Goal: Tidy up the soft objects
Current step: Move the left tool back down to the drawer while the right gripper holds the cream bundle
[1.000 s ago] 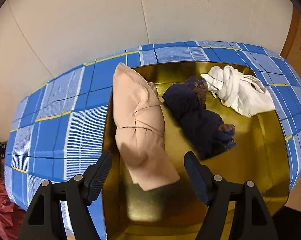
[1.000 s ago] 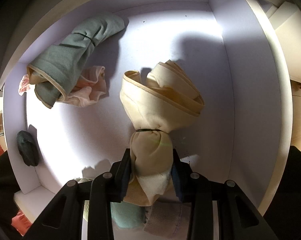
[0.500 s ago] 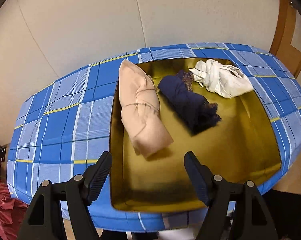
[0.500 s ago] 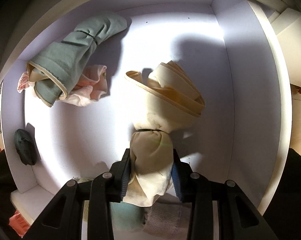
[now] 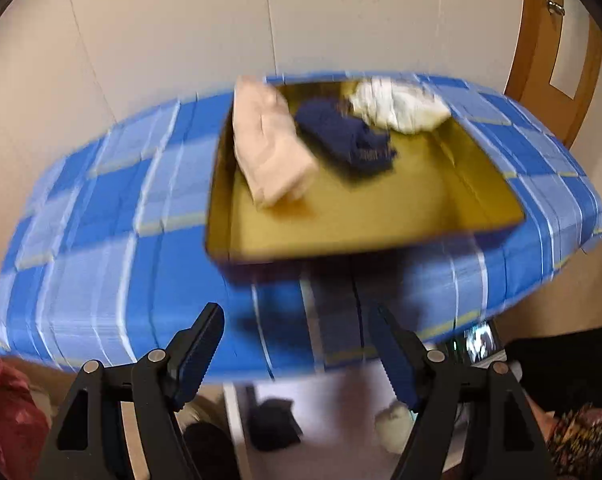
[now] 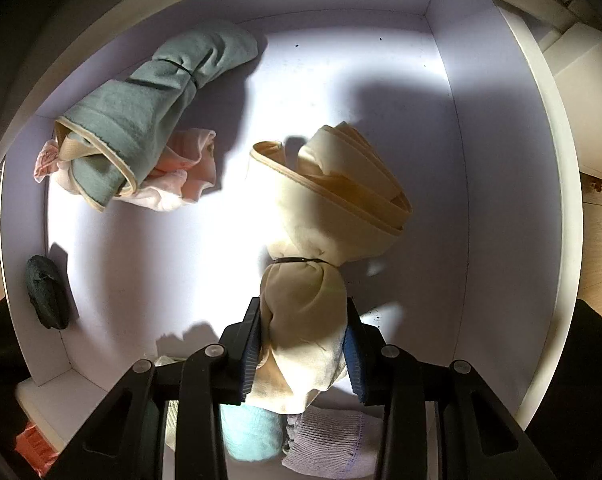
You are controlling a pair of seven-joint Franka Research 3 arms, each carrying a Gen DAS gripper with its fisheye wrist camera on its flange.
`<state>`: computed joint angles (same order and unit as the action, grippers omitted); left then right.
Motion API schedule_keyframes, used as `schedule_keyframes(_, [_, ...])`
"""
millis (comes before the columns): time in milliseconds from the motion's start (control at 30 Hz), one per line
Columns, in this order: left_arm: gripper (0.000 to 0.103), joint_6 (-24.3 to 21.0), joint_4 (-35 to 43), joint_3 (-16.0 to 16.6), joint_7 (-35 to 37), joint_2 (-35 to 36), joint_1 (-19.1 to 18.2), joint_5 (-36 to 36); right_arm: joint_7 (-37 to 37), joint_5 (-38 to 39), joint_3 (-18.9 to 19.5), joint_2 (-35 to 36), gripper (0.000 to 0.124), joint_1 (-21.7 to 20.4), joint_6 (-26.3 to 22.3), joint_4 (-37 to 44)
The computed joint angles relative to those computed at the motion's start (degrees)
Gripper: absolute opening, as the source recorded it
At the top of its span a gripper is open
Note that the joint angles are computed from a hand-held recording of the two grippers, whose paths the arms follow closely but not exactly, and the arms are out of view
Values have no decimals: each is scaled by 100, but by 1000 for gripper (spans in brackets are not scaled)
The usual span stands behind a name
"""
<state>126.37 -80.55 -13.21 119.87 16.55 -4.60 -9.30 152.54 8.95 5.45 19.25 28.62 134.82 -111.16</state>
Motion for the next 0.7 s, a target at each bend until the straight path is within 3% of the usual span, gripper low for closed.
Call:
schedule_keyframes(200, [76, -31, -1055, 118, -327, -258, 42, 79, -14, 4, 2, -52, 39, -4, 52, -73])
schedule_keyframes(367, [76, -462, -1429, 142, -718, -93, 25, 195, -9, 8, 7, -64, 39, -4, 61, -87])
schedule_keyframes(633, [76, -1863, -1332, -1, -1021, 608, -106, 280, -57, 140, 28, -161, 39, -58, 140, -252])
schedule_keyframes(700, [76, -2030, -1317, -46, -1048, 733, -154, 290, -68, 157, 31, -172, 38, -71, 103, -266])
